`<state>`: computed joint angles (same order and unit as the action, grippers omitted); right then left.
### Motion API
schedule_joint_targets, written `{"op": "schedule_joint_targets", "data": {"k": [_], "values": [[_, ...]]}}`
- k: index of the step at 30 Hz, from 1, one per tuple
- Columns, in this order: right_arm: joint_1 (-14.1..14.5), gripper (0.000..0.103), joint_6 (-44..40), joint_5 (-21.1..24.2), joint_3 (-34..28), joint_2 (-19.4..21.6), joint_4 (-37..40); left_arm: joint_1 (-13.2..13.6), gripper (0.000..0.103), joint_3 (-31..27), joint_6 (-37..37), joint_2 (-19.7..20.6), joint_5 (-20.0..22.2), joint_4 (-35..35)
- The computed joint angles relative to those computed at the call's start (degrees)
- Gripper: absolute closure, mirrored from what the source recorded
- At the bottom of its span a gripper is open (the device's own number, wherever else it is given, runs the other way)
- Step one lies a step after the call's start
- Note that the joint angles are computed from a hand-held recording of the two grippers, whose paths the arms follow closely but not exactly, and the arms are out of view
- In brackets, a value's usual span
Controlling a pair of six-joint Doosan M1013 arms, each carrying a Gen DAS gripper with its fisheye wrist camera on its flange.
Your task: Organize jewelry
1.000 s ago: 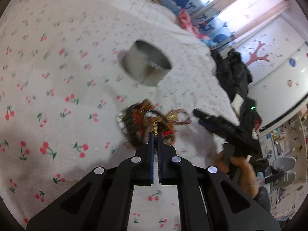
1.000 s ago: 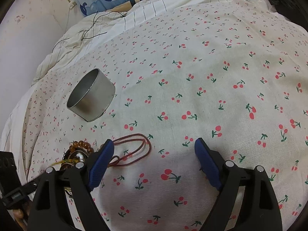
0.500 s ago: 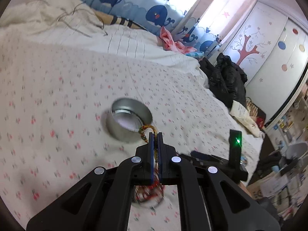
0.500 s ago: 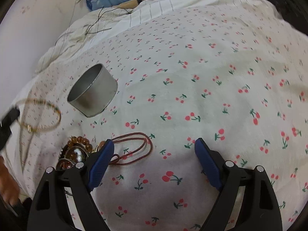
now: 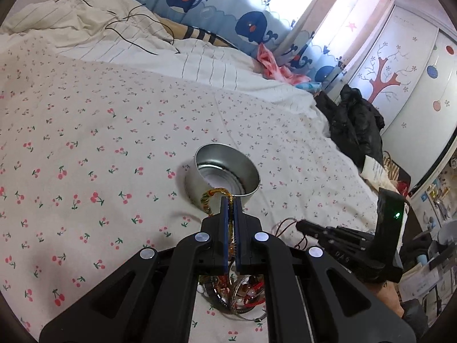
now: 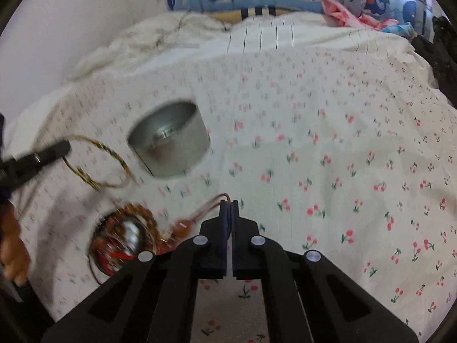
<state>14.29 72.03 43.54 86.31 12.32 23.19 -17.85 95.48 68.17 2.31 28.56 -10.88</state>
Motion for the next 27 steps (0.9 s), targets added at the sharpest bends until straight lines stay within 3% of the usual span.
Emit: {"op": "schedule_joint_targets", "data": {"k": [9,18,23,27], "values": [[-3.4,0.1,-12.5,-4.8,1.6,-1.9,24.1,0.1,0.1,-0.4,2.3,0.2,-0.2,-2.1],[-3.6,0.1,-18.4,-3.1,-0.9,-0.8,34.2,-0.4,0.1,-2.2,3.3,0.2,-0.6,-0.3],[-3.1,0.1,-24.1,-3.6,-3.5,0.4,40.6,0.4,0.1,-5.3,10.8,1.8,-1.5,-7.6],[-3.2,0.1,-22.9,-4.3,-4.9,1.6,41.0,1.4,0.1,-8.4,17.2,4.7,-0.4,-15.3]]}}
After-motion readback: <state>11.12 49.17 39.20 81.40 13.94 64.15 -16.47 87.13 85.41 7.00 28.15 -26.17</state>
